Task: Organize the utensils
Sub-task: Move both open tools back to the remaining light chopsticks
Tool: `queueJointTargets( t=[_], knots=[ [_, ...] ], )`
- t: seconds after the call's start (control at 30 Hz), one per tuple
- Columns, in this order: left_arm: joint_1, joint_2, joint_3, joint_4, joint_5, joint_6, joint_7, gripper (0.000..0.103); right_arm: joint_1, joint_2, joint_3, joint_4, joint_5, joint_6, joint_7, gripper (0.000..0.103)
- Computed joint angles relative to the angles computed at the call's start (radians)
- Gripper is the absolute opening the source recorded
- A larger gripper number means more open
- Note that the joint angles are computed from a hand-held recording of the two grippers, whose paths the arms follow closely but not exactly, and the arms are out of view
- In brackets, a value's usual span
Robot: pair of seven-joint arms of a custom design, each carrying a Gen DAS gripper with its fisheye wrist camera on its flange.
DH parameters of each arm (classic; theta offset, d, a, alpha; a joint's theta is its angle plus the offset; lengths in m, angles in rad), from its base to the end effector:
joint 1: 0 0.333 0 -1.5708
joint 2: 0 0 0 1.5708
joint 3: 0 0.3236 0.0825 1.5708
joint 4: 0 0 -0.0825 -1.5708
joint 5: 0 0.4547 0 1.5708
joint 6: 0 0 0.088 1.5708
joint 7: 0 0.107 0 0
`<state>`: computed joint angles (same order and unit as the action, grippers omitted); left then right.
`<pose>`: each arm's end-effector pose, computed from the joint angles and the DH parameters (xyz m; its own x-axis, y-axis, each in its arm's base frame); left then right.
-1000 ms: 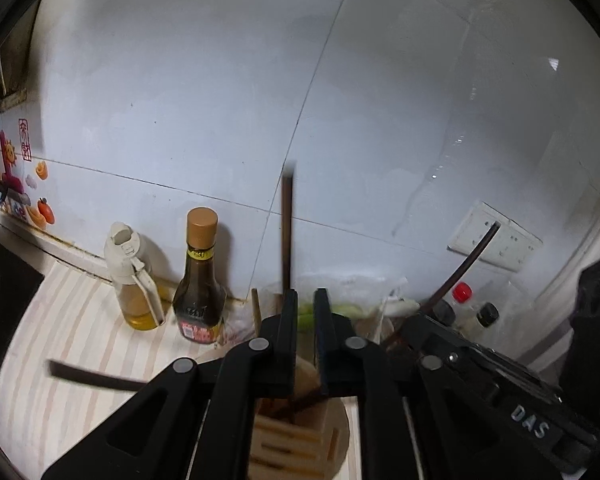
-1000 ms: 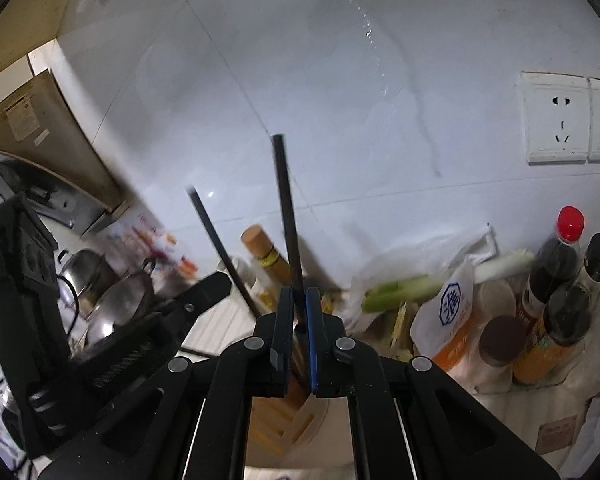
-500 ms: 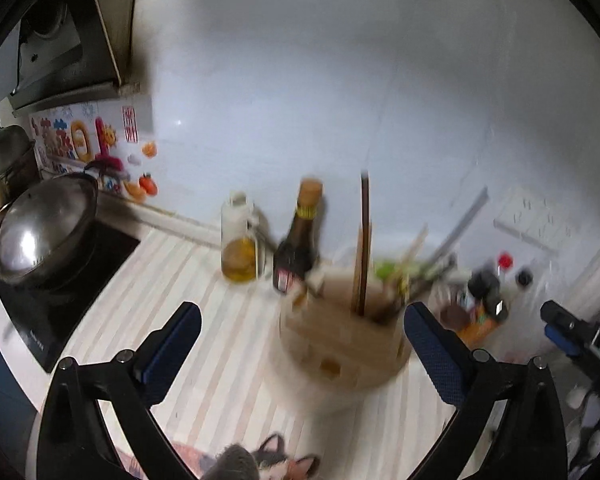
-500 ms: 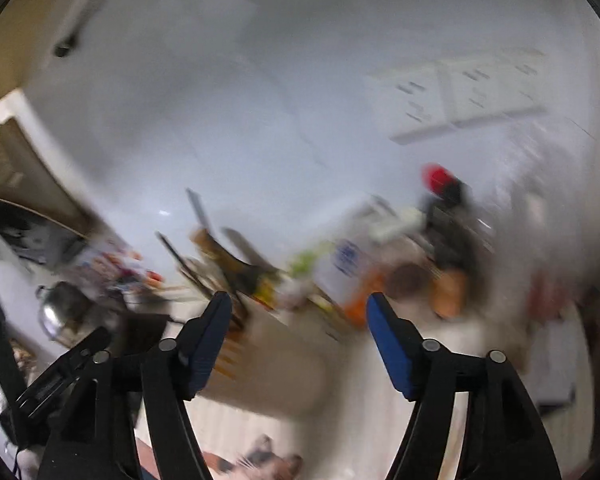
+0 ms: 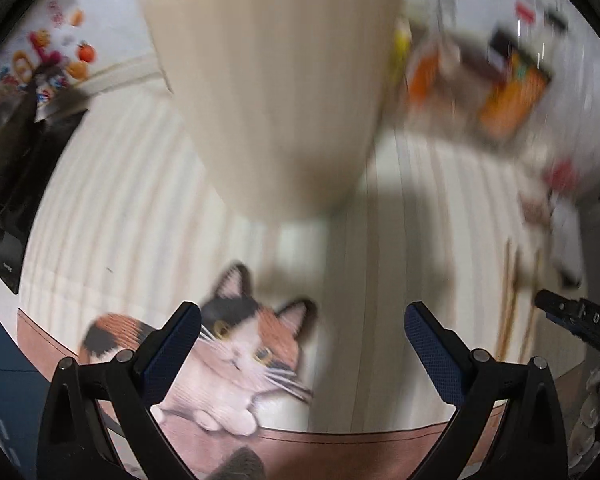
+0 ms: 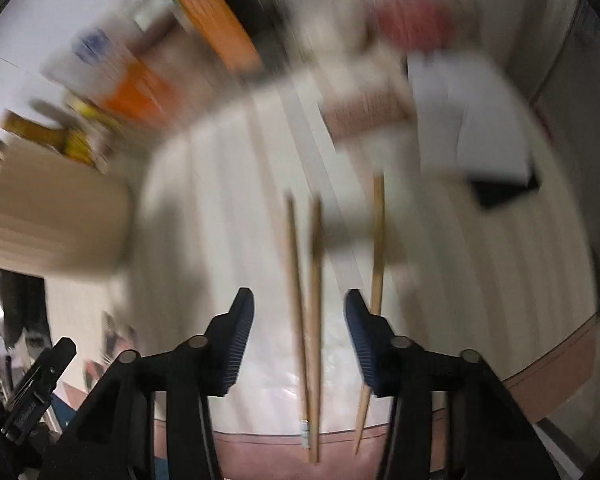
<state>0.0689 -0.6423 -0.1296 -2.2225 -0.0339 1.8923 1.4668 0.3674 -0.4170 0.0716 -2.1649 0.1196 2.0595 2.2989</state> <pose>0.4443 -0.0421 0.6421 0.0644 -0.9979 -0.0119 -0.9503 -0.0577 -0.3058 0.4693 0.2320 0.5881 -0.2905 -0.9185 -0.2684 -0.9248 0.3415 -0.1679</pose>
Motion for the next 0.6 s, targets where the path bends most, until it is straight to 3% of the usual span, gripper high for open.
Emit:
queueJointTargets(
  t=[0.1,0.13,0.17,0.2,0.6],
  knots=[
    [-0.012,0.018,-0.023,-0.021,0.019,-0.025,0.009,0.103,0.002,0.028,-0.002,-0.017,0.003,-0.009,-0.019,0.041],
    [-0.018,0.021,-0.026,-0.024,0.022,-0.027,0.01,0.103,-0.005,0.027,0.016,-0.024,-0.039,0.013,-0.011,0.032],
    [-0.022,0.023,-0.03,-0.028,0.025,-0.029,0.011,0.103,-0.004,0.043,0.021,-0.005,-0.062,-0.008,-0.024,0.011],
    [-0.027,0.029,-0.035,-0.029,0.028,-0.028,0.011,0.103,-0.002,0.051,0.02,0.002,-0.062,-0.018,-0.027,0.006],
    [-0.163,0.169,-0.083,0.066,-0.055,-0.004,0.045,0.103,-0.041,-0.048,-0.027,-0.08,-0.05,-0.023,-0.014,0.0]
  ],
)
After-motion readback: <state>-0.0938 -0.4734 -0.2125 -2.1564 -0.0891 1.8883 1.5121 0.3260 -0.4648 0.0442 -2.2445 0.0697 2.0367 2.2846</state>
